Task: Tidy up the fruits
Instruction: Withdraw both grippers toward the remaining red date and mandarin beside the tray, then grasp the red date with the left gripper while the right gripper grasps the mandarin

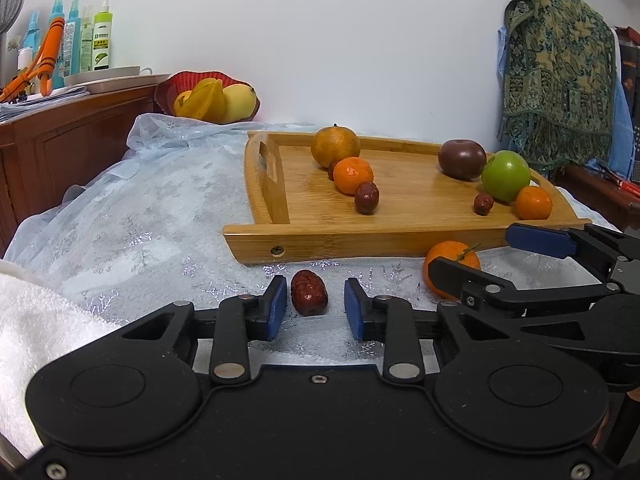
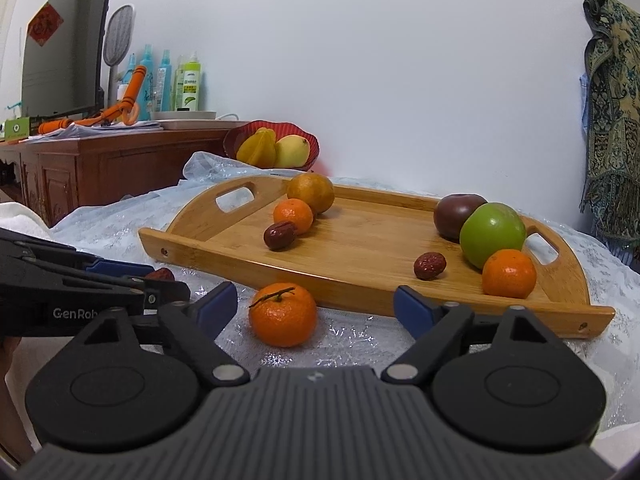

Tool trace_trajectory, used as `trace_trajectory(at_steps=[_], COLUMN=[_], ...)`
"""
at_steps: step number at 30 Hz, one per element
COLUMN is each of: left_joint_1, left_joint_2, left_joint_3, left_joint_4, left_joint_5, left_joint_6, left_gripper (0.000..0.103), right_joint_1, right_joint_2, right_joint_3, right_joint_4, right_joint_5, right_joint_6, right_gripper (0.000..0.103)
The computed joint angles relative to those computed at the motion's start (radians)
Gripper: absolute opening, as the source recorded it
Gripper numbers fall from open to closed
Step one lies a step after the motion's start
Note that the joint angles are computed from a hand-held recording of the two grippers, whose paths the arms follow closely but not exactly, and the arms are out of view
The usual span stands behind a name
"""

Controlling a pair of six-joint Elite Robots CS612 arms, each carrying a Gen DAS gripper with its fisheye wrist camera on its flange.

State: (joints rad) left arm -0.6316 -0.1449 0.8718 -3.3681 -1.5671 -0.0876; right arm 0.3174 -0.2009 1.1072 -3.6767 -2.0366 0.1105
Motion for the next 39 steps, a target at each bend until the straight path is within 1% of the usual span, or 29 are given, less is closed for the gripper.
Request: trace_trajectory(at_steps=[4,6,9,11,17,25,30,34,39], left_joint_1=[-0.001,0.000,-0.002,-0.003,-0.002,-0.004,-0.006,-0.006,-0.009], left_joint_2=[0.000,0.000,0.001,0.000,0.000,0.002,0.003,0.004,0.005], left_joint_3=[0.000,0.000,0.000,0.002,0.004,0.002,-0.001,-0.002,-0.005], left_joint_4=[-0.002,-0.002,-0.003,-0.006,-0.008,-0.007,-0.009,-0.009,-0.007], left_joint_5=[0.000,-0.013,-0.019,-0.019,-0.022,-0.018,-0.011,-0.009,0.000], left_joint_6=[0.010,0.012,0.019,0.025,0.025,0.038,0.046,0.047,0.046], left_gripper=[0.028,0.026,0.021,0.020,0.019,0.019,0.019,0.019,0.019], right_joint_1=[0.000,0.001,0.000,0.000,0.000,-0.001,-0.007,-0.011,-0.012], right_joint_2=[0.001,0.001,0.001,0.000,-0.002,-0.004,-0.013,-0.017,-0.019], right_joint_3=[-0.002,-0.003,-0.002,-0.002,0.001,0.004,0.014,0.021,0.023], right_joint_4=[0.009,0.012,0.014,0.017,0.020,0.028,0.048,0.052,0.058], right_joint_5=[0.005,0.010,0.022,0.025,0.033,0.046,0.079,0.098,0.108], right_joint_6=[-0.016,-0.025,-0.034,-0.037,-0.036,-0.040,-0.009,0.024,0.049], right_gripper=[0.081,0.076,0.071,0.069,0.066,0.057,0.049,0.048,0.044])
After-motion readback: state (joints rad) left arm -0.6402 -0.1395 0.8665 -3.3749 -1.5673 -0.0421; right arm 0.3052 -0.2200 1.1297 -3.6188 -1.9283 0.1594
